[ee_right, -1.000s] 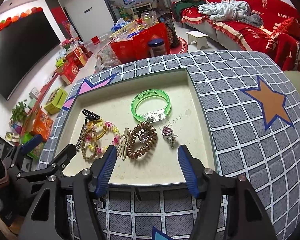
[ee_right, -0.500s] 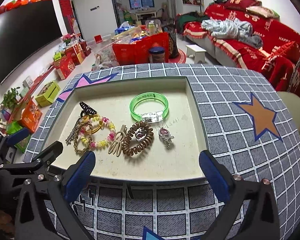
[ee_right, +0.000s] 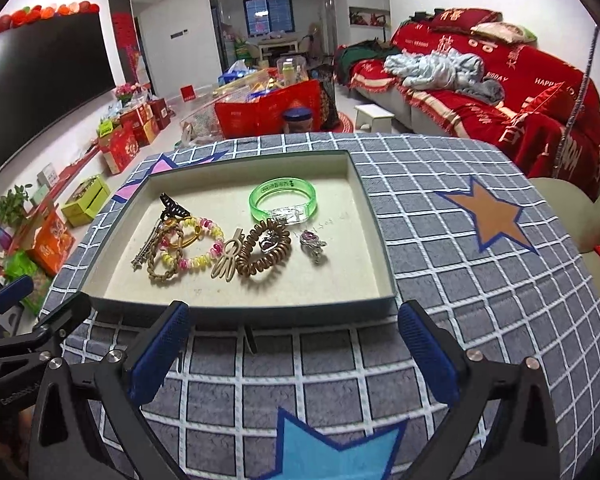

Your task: Organize jewelry

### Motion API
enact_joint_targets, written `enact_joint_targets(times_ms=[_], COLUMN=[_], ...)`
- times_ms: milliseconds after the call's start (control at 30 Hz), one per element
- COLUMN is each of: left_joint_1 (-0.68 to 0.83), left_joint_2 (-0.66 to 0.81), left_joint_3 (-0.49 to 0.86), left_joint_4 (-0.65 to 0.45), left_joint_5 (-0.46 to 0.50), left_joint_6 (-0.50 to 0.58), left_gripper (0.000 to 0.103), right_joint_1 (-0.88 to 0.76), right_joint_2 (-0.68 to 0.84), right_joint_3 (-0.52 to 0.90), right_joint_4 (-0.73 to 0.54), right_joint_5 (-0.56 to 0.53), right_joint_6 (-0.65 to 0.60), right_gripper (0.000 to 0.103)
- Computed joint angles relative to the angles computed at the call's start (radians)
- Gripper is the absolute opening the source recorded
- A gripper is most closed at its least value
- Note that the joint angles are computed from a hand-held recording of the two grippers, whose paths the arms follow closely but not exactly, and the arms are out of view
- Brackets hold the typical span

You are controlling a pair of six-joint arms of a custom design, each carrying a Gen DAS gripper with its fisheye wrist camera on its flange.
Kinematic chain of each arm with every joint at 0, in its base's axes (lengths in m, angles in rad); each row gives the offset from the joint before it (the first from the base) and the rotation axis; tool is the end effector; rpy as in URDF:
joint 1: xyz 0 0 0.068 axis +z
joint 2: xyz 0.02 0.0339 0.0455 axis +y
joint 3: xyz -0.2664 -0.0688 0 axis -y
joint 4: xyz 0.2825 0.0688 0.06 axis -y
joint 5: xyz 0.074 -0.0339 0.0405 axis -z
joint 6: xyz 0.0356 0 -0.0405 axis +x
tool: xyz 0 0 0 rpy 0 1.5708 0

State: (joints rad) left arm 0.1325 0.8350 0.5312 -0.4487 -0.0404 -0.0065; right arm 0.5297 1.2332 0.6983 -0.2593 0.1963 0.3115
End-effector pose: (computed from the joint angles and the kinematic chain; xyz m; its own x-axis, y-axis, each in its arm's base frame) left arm 0.2067 0.0290 0.2088 -0.6764 -0.0967 -0.7301 -0.1656 0.9859 0.0229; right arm 0.2466 0.1364 0.1948 -0.7017 -0.0625 -0.7098 -0.1708 0.9819 0.0824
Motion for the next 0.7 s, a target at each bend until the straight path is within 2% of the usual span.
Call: enact_joint_targets(times_ms=[267,700], left_joint_1=[-0.021,-0.079], left_joint_2=[-0.169,-0.271], left_joint_3=[-0.082,-0.140], left_joint_4=[-0.049,-0.054], left_joint_5=[-0.039,-0.102], left_joint_6=[-0.053,-0.072], left_gripper=[0.103,0.103], right_joint_1=[0.057,0.116], right_joint_2=[-0.115,-0.232], right_joint_3=[-0.091,-0.169], right_joint_4=[0.016,0.060], right_joint_5=[0.086,0.191], right_joint_6=[-0.012,-0.020], right_gripper=[0.103,0.103])
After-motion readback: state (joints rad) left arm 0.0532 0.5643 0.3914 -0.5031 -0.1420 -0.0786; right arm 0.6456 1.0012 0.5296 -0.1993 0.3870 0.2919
